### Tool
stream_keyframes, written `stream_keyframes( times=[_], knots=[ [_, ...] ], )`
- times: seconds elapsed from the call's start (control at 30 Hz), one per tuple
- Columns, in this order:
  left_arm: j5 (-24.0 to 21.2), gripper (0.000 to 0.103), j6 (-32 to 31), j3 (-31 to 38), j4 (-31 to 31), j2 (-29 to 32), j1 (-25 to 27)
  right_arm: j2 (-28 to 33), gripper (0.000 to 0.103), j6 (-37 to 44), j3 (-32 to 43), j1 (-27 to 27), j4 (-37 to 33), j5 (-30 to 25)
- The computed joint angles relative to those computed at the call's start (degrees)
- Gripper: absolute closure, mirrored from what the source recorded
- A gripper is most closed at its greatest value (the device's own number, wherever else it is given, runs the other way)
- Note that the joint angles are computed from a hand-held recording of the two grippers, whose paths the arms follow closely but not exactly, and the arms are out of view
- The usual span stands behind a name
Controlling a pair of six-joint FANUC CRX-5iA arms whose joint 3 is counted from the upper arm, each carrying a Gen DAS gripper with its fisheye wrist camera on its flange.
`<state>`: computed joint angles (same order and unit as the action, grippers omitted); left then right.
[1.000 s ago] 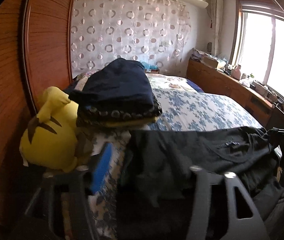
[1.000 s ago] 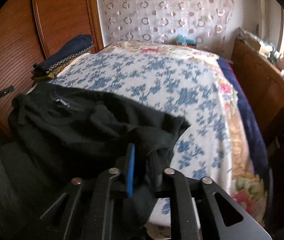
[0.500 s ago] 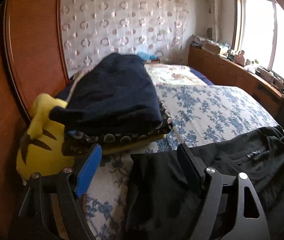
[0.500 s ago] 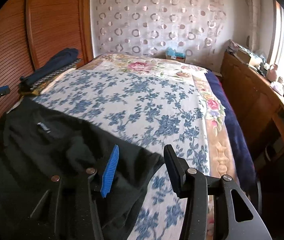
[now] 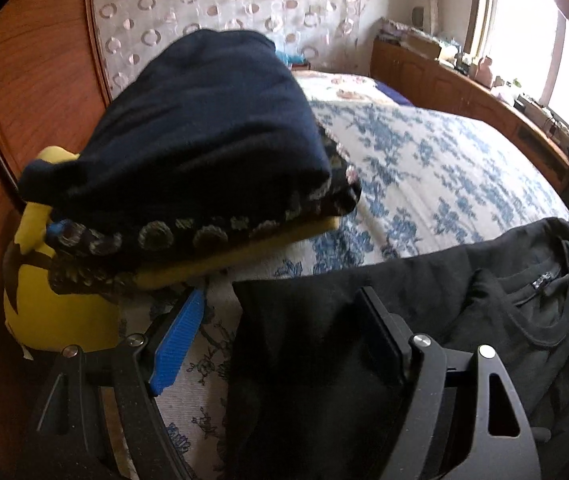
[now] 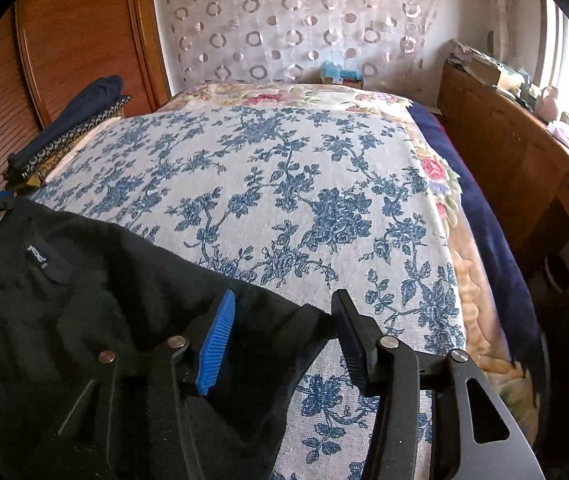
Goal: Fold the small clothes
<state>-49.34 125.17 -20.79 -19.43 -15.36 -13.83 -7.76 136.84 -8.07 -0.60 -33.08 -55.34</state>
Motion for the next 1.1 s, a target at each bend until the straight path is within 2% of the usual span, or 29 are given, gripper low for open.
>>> stream_keyframes(
  times=[0.27, 0.5, 0.67, 0.73, 0.83, 0.97, 1.0, 1.07, 1.1],
  knots=[
    [-0.3, 0.023, -2.5, -0.5, 2.9, -0.1, 1.0, 1.1, 0.04, -0.4, 0.3, -0.2, 0.3, 0.3],
    [-0.5, 0.022, -2.6, -0.4, 3.0, -0.3, 1.0, 1.5, 0.038, 0.7, 0.9, -0.5, -0.2, -1.0],
    [0.0, 0.022, -2.5, -0.9, 3.1, -0.4, 1.1, 1.4, 0.039, 3.3, 1.4, -0.4, 0.1, -4.0],
    [0.1, 0.023, -2.5, -0.9, 3.0, -0.3, 1.0, 1.5, 0.041, 4.0, 1.7, -1.0, -0.5, -4.6],
    [1.5, 0.033, -4.6, -1.3, 4.3, -0.3, 1.6, 1.6, 0.051, 5.7, 1.9, -1.9, -2.1, -5.8],
    [3.3, 0.053, -8.0, -2.5, 6.9, -1.0, 2.2, 2.2, 0.087, 8.0, 3.1, -3.5, -5.1, -9.8],
    [3.6, 0.057, -8.7, -2.8, 7.6, -1.3, 2.3, 2.3, 0.089, 9.0, 3.2, -3.7, -5.7, -10.6],
    [5.2, 0.082, -12.0, -4.3, 11.2, -2.1, 3.1, 2.0, 0.091, 9.8, 3.0, -3.8, -5.8, -11.0],
    [5.5, 0.085, -12.3, -4.5, 11.9, -2.2, 3.1, 1.8, 0.091, 9.9, 2.9, -4.0, -5.9, -11.1]
  ],
)
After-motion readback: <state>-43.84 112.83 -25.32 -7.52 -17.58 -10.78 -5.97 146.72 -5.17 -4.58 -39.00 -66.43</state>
